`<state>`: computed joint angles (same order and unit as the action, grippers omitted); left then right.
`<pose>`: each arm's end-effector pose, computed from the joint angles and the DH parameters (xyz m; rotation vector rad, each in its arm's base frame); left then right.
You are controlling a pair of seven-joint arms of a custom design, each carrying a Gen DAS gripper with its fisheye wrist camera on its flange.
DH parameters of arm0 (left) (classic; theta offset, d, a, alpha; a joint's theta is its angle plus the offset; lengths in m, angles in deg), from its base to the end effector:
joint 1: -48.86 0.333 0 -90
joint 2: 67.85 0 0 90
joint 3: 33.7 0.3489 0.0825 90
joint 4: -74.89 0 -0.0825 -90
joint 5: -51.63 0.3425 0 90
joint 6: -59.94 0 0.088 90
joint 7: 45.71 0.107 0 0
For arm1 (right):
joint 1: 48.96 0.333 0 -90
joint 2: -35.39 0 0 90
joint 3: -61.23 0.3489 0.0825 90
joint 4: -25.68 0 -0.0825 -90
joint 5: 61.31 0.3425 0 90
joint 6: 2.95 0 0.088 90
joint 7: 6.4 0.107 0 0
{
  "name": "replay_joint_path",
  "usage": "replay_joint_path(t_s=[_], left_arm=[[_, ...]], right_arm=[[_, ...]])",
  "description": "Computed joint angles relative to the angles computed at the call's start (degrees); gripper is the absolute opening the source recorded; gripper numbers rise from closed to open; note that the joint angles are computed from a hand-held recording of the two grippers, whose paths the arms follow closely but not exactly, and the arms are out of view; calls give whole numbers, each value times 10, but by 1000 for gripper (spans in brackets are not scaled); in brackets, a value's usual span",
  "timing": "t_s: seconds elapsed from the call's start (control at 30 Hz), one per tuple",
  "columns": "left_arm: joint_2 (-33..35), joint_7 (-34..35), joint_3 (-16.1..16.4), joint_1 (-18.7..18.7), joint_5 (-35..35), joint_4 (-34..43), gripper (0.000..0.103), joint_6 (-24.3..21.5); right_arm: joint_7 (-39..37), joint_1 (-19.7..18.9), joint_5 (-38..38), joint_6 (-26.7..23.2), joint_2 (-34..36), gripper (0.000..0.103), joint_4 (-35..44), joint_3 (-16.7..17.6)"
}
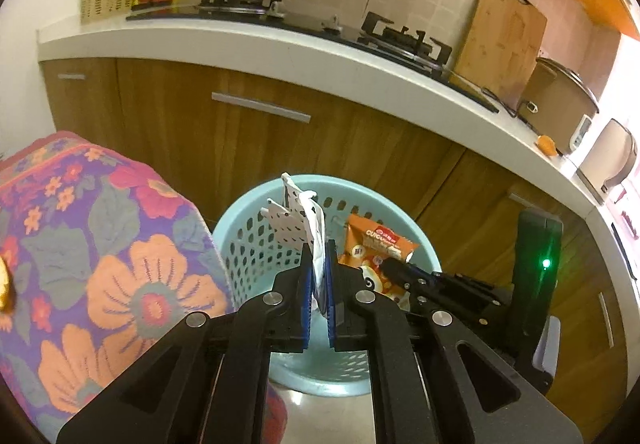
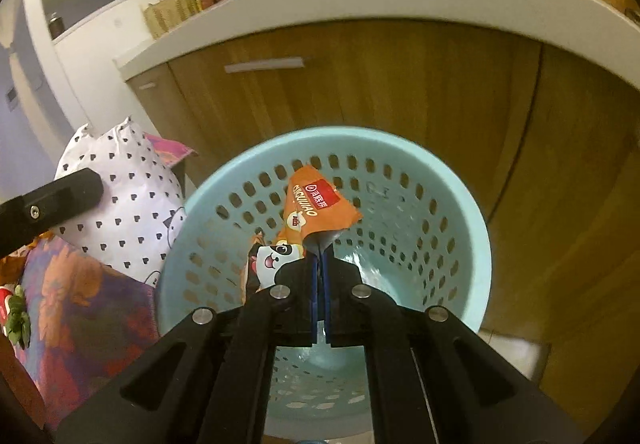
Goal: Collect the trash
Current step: 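Carry the polka-dot paper and snack bag with both tools over the basket, then open both tools to drop the paper and snack bag into the basket, then move both open tools back over the table toward the remaining items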
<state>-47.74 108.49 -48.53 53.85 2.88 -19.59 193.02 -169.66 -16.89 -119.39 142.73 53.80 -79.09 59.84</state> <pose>0.6535 -0.1016 0.5045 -1.1197 2.6009 -1.2654 0.5436 0.3367 0.4495 -1.1766 2.1498 -0.6707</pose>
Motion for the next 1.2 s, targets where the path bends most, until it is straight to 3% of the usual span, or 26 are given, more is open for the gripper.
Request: replay_joint_path(t_s=[0.13,0.2,0.4,0.87,1.2], left_arm=[[12,-22,1,-3,12,12,17,-2],[15,-24,-1,-4,19,14,26,-3],[13,-17,-4,4,12,10,30,-2],[-48,65,12,28,-80,-50,40,12],[-105,132,53,42,-168,-86,46,14]], right_arm=[[-7,-2,12,4,2,5,-3,2],[-5,-2,13,9,2,13,-4,0],[-7,-1,23,17,-1,27,-12,-2],[22,10,-37,-6,-20,27,6,13],[-80,45,-23,-20,34,27,119,17]])
